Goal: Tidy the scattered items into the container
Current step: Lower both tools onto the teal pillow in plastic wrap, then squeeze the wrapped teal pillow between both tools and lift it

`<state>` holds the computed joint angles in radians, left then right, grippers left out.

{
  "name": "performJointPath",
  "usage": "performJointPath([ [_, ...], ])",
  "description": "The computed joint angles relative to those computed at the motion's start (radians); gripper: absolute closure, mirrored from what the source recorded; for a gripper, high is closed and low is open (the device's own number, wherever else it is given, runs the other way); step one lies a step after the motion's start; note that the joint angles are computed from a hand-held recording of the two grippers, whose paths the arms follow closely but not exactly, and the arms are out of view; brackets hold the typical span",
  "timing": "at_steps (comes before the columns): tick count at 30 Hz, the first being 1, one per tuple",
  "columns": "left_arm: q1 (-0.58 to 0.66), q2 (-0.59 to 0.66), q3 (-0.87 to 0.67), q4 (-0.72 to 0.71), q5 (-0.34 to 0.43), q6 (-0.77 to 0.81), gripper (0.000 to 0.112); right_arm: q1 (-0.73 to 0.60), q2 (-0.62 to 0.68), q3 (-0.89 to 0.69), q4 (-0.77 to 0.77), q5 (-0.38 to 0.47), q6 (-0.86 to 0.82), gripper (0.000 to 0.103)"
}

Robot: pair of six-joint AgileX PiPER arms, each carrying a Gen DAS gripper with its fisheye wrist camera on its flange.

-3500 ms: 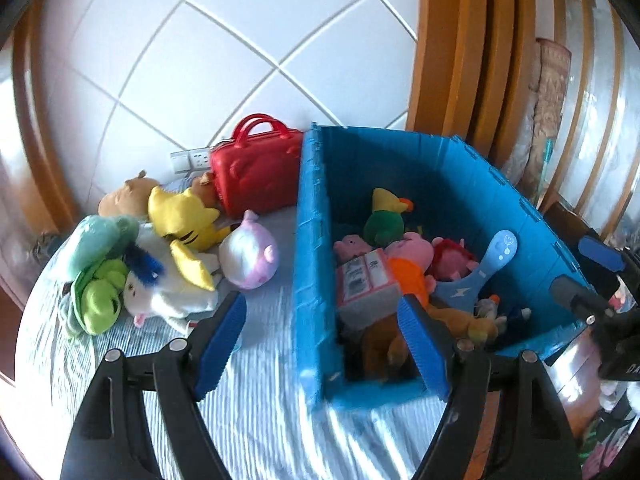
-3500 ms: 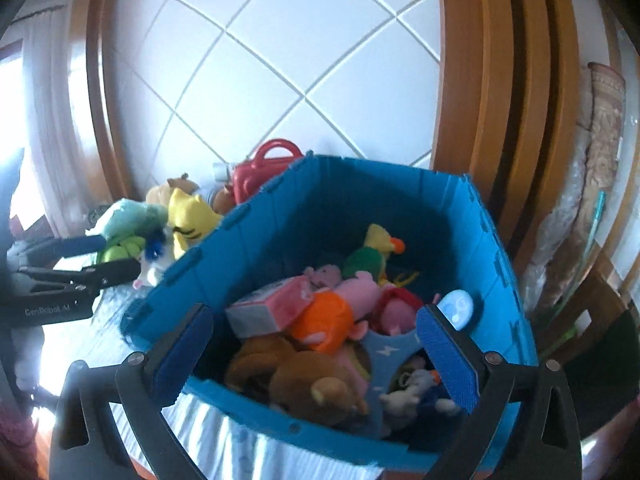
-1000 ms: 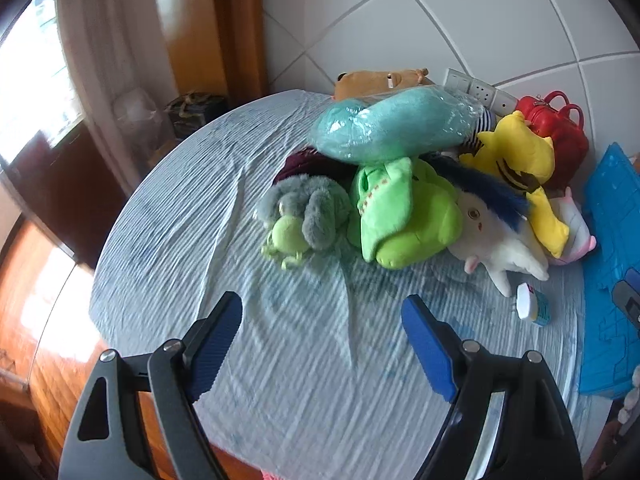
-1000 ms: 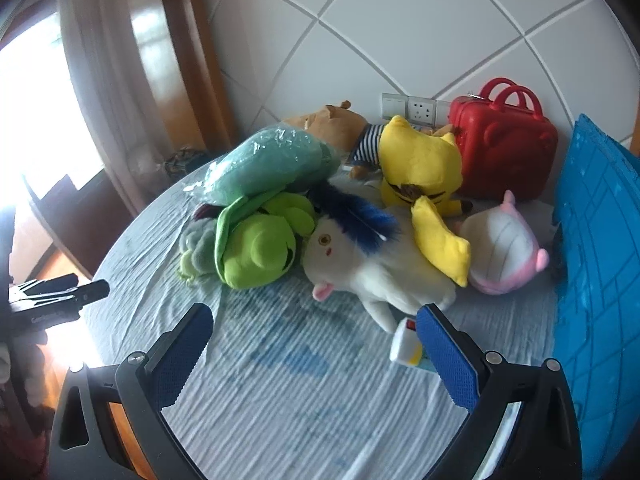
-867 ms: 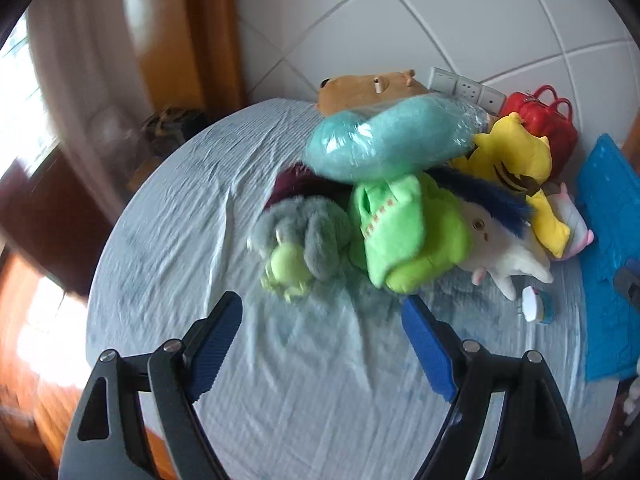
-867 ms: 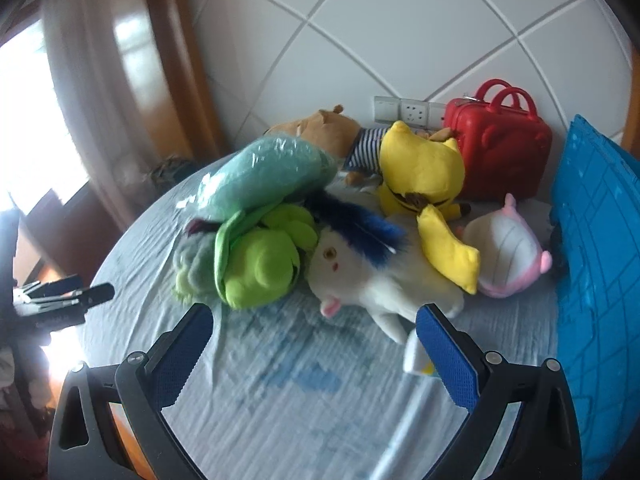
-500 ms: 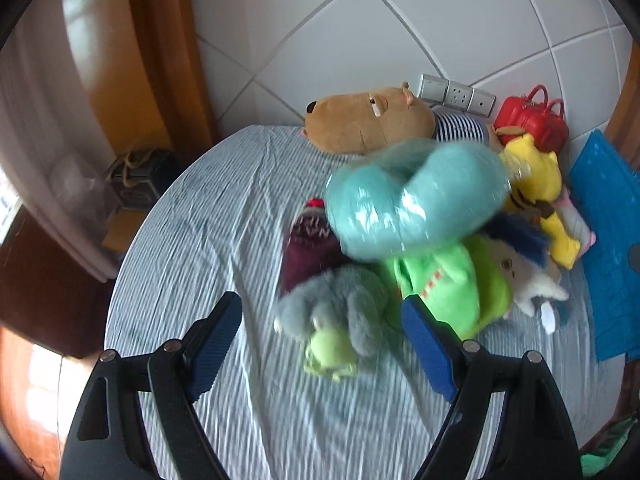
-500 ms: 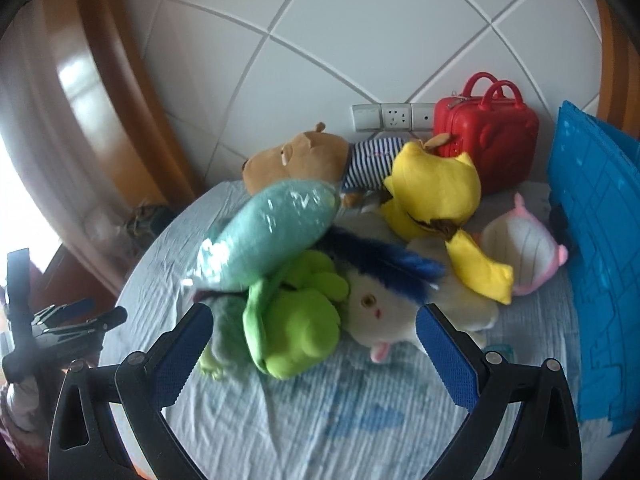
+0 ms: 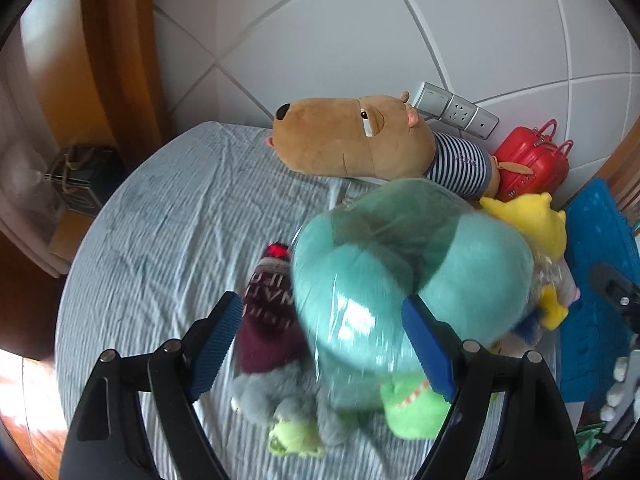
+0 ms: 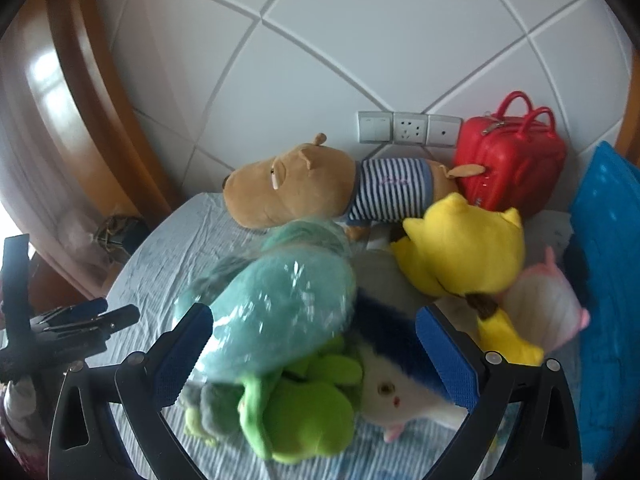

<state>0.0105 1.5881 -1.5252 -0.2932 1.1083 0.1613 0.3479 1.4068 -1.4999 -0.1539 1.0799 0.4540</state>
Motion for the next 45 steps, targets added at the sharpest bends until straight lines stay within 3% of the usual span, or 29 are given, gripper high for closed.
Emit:
performJointPath([
  [8, -0.027, 0.243, -0.132, -0.069, 0.015, -0.003, 0.028, -0.145, 0.174, -0.017, 0.202, -0.100, -0.130, 0.000],
  [9, -0.026, 0.261, -0.131, -0.095, 0.005, 0.005, 0.024, -0.155, 0.191, -0.015, 0.221, -0.110, -0.144, 0.000],
  [10, -0.029, 0.278, -0.131, -0.108, -0.005, 0.004, 0.012, -0.165, 0.208, -0.013, 0.240, -0.119, -0.157, 0.000],
  [11, -0.034, 0.291, -0.131, -0.110, -0.011, 0.003, 0.009, -0.181, 0.221, -0.005, 0.277, -0.133, -0.182, 0.000],
  [19, -0.065, 0.355, -0.083, -0.197, -0.047, 0.052, 0.009, -0.290, 0.318, 0.070, 0.584, -0.185, -0.403, 0.000],
  [24, -0.109, 0.236, 0.075, -0.161, -0.146, 0.091, 0.012, -0.288, 0.277, 0.138, 0.602, -0.186, -0.441, 0.000],
  [32, -0.171, -0.107, 0.426, -0.086, -0.291, 0.136, 0.022, -0.262, 0.006, 0.440, 0.666, -0.218, -0.457, 0.000],
  [36, -0.141, -0.255, 0.575, -0.110, -0.267, 0.173, 0.022, -0.212, -0.138, 0.606, 0.722, -0.213, -0.439, 0.000],
  [41, -0.096, -0.359, 0.693, -0.109, -0.251, 0.205, 0.022, -0.082, -0.251, 0.745, 0.697, -0.270, -0.323, 0.000],
  [45, -0.104, -0.426, 0.732, -0.061, -0.238, 0.184, 0.022, 0.060, -0.308, 0.743, 0.509, -0.306, -0.091, 0.006],
])
